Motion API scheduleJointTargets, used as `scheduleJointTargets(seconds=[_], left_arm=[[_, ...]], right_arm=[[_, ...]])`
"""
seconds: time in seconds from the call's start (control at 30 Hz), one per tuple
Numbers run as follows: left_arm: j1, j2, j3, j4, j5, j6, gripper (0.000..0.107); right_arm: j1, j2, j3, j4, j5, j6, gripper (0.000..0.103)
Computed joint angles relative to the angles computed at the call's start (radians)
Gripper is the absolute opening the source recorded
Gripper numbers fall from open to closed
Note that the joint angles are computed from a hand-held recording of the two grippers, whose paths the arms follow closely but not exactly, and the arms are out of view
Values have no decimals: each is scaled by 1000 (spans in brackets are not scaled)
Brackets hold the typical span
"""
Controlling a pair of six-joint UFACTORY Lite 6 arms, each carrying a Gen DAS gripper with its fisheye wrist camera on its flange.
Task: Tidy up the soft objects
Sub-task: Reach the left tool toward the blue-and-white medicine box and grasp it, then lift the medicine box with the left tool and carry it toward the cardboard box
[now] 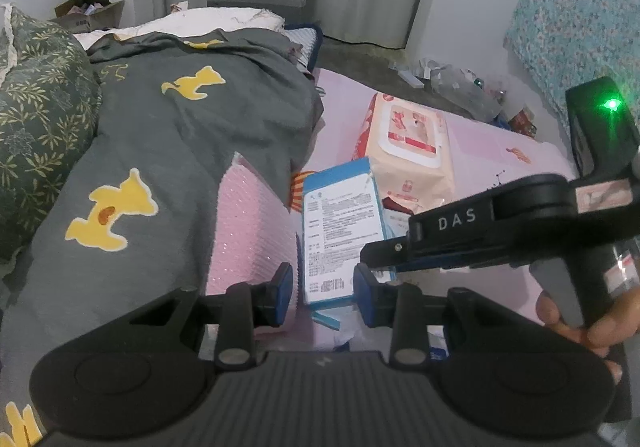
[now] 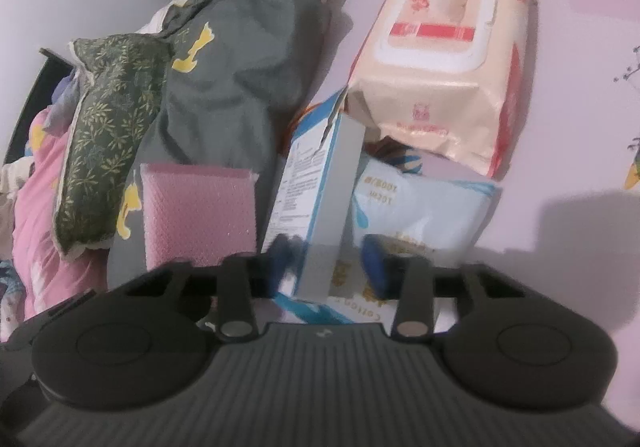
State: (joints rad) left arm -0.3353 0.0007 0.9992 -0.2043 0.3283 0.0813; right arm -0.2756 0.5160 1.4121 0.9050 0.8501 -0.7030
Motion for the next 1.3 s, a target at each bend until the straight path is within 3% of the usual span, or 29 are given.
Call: scheduleJointTargets(seconds=[0.13, 0.23, 0.4, 0.77, 1.3], left_arm=[[-15, -8, -7, 20, -1, -25, 37], [-30, -5, 8, 56, -3, -54, 50], [-57, 49, 79, 22, 27, -31, 55], [-29, 312, 339, -228, 230, 137, 53], [-27, 595, 646, -262, 421, 122, 53]], right_arm=[[-24, -13, -12, 41, 25, -35, 24], [-83, -30, -8, 88, 86, -73, 21], [-158, -33, 19, 77, 140, -81, 20], [-238, 65, 44, 41, 165, -51, 24], [-260, 130, 177, -7, 192, 30, 26]])
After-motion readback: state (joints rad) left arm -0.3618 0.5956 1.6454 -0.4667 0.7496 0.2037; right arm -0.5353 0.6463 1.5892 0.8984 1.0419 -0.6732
